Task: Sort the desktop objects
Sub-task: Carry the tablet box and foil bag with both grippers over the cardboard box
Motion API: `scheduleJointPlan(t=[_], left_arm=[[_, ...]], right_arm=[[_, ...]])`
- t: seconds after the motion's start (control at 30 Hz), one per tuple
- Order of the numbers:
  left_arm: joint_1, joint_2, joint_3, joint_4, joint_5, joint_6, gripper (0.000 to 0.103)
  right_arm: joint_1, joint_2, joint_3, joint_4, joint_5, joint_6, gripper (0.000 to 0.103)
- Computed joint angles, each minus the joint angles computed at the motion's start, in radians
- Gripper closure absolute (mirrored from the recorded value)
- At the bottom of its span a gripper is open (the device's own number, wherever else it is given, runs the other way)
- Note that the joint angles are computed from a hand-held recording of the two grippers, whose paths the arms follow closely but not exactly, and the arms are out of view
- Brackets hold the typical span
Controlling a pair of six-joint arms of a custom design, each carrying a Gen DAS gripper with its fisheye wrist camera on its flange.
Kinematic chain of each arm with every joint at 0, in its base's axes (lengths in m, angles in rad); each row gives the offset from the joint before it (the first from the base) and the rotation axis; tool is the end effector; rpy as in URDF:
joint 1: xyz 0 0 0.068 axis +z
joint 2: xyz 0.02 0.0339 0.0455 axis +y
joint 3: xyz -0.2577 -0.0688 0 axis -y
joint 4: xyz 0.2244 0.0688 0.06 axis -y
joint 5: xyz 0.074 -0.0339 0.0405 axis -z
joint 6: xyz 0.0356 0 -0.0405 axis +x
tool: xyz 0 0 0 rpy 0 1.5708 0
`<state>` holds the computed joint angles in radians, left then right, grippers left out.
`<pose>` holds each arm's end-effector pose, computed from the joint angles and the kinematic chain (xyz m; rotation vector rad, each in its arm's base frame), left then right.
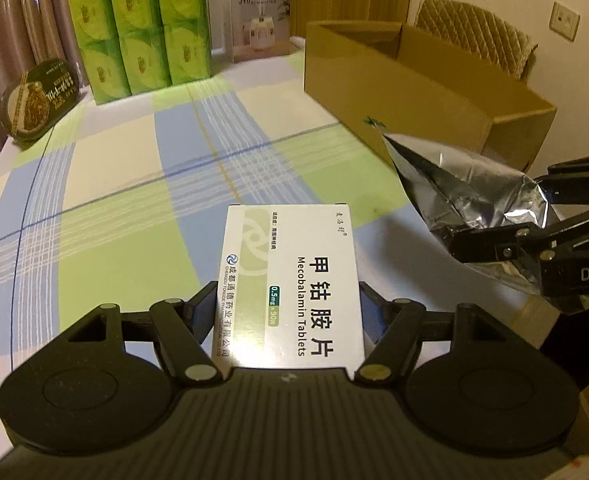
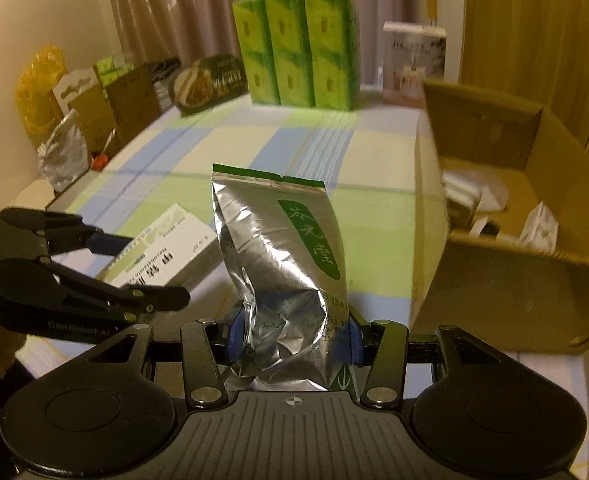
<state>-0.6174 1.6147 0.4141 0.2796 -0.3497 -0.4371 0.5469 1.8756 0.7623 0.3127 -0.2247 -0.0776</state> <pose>0.1974 -0.1252 0.0979 0.0742 2.4151 -0.0406 0.2743 0.1763 0.1065 -0.8411 2.2486 0.4892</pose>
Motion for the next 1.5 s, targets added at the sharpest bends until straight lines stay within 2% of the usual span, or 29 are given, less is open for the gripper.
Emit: scheduleJointPlan(t=[0.33,0.67,1.07,1.5], left_arm=[[-0.081,-0.059,0.144,-0.165,-0.068,-0.022,0.036],[-0.125,0.038,0.362,-0.254,-0.095,0.015,0.036],[-0.15,0.193,0.629,-0.333,-0.086,0.064,0.036],[-0.133,0.334,0.825,-0.382,-0.043,0.102,0.036]], right_arm=[[-0.079,-0.127,-0.007,-0.031,-0.061,-0.019,0.057],[-0.23,-0.191,0.026,-0.092,-0.143,-0.066,0.057],[-0.393,-0.143,0.154,-0.173,-0.203,-0.127,0.057],[-0.484,-0.001,0.331,-0.241,-0.232,-0.158,0.057]])
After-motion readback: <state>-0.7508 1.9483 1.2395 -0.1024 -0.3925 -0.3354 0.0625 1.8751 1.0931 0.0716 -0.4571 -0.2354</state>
